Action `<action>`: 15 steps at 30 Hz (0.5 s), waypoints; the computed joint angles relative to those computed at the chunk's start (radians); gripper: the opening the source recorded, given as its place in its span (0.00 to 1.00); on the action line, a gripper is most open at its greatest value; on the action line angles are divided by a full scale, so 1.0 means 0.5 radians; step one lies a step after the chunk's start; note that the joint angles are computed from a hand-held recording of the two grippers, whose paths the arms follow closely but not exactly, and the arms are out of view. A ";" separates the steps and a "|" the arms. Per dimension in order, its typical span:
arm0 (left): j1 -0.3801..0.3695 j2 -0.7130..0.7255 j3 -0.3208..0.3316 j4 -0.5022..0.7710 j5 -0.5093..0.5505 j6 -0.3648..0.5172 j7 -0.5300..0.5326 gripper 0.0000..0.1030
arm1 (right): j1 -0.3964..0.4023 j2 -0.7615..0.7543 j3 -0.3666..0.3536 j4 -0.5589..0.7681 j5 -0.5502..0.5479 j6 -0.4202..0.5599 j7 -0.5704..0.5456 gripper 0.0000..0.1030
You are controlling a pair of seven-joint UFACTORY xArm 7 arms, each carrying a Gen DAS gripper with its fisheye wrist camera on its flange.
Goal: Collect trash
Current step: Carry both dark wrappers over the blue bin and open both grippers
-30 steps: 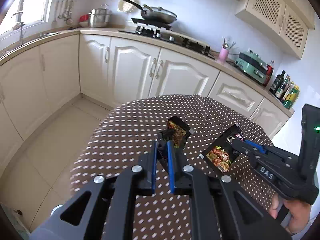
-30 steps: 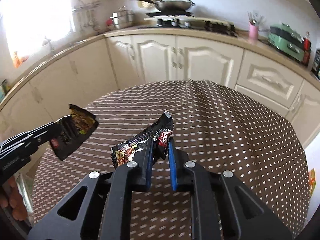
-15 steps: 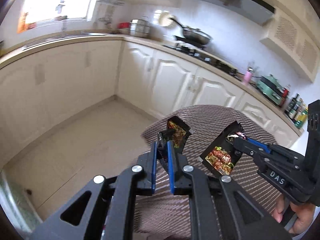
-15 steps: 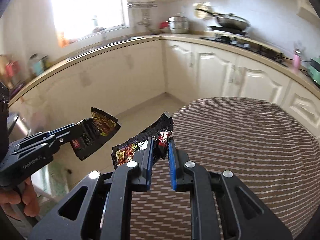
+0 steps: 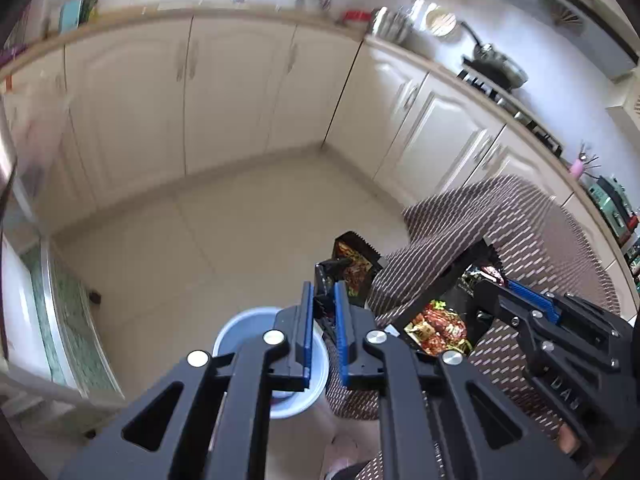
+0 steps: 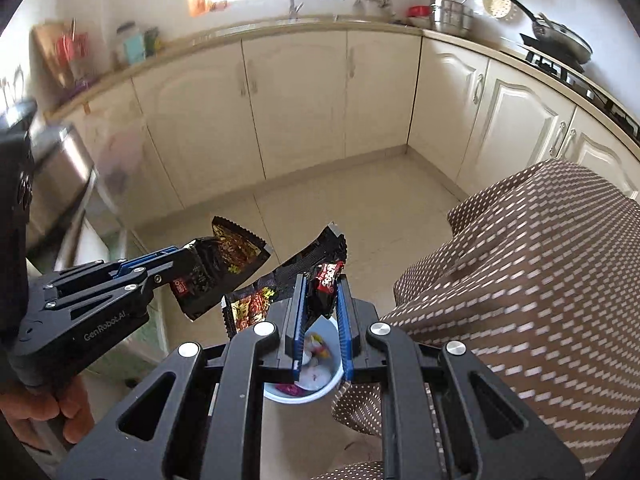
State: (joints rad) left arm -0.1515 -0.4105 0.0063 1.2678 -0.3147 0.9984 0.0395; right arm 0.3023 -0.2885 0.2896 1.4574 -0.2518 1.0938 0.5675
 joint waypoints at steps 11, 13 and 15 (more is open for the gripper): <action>0.063 0.113 0.040 -0.345 -0.036 -0.009 0.043 0.09 | 0.097 0.171 -0.034 -0.276 0.120 -0.112 0.065 0.13; 0.070 0.170 0.031 -0.349 -0.037 -0.026 0.042 0.09 | 0.109 0.207 -0.052 -0.298 0.137 -0.131 0.063 0.13; 0.074 0.230 0.030 -0.350 -0.059 -0.049 0.057 0.09 | 0.119 0.240 -0.064 -0.294 0.141 -0.133 0.062 0.13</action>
